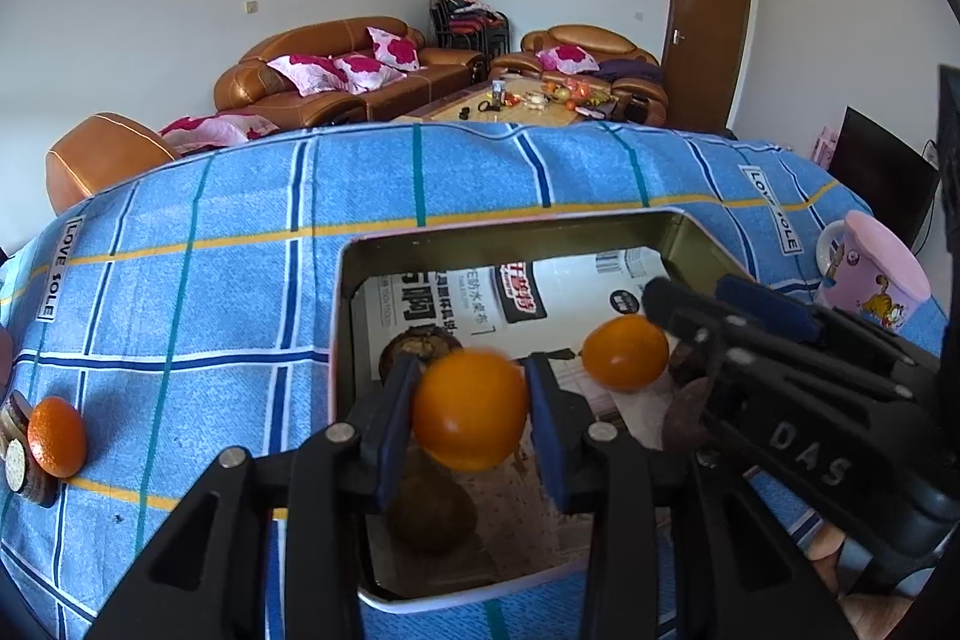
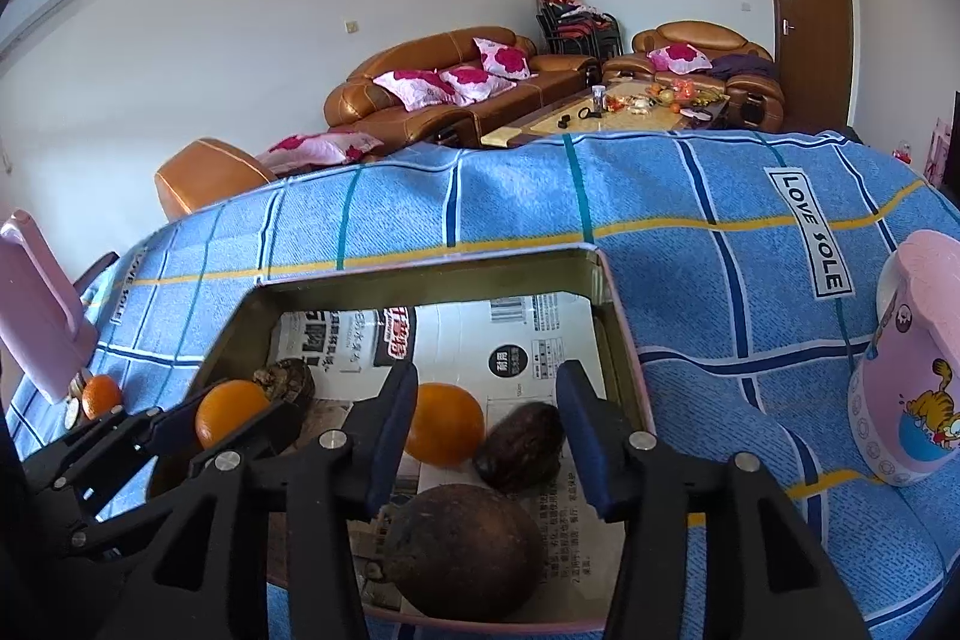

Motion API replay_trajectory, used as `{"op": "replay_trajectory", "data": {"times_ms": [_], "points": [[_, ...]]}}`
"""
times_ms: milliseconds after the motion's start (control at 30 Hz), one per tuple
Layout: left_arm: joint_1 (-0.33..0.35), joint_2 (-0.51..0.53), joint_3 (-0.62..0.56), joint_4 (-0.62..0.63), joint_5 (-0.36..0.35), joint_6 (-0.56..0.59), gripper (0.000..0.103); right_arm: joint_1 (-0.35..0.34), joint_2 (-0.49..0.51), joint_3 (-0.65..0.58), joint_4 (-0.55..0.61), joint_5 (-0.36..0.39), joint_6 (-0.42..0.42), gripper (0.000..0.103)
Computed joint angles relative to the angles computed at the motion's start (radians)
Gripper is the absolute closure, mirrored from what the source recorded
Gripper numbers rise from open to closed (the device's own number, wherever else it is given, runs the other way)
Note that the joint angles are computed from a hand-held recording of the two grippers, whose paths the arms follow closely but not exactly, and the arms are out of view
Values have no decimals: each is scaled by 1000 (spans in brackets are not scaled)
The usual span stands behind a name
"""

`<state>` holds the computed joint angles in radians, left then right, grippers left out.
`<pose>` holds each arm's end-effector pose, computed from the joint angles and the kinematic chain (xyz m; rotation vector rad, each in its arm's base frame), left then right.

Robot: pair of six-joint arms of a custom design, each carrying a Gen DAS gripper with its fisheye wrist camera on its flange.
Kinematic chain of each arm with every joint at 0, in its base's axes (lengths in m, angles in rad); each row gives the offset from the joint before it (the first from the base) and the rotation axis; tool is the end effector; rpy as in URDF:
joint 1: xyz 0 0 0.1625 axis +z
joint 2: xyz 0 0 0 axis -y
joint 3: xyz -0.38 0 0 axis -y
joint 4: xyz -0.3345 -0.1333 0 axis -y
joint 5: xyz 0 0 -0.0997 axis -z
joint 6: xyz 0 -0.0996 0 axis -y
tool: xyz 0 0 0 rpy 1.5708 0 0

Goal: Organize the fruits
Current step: 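Open the right gripper over the tray while the left releases the orange into it, then move both grippers back from the tray to the fruit pile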

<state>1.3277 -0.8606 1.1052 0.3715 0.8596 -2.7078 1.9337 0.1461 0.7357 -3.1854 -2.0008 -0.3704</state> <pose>0.0538 -0.6071 0.2447 0.3255 2.1732 -1.0349 0.3426 -0.6436 -0.1516 0.7144 -2.4562 0.9761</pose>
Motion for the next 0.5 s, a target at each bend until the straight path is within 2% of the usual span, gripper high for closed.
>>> {"op": "replay_trajectory", "data": {"times_ms": [33,100,200,300,500], "points": [[-5,-21,38,-48,-8,16,45,1,-8,21,-38,10,-9,52],[-11,-67,115,-137,8,55,23,2,-19,55,-117,30,-34,52],[-34,-146,263,-348,-4,168,1,7,-10,56,-197,35,-68,51],[-47,-189,336,-470,-14,244,0,12,9,37,-261,35,-102,43],[-38,-197,315,-441,-25,192,0,19,35,25,-368,59,-178,38]]}}
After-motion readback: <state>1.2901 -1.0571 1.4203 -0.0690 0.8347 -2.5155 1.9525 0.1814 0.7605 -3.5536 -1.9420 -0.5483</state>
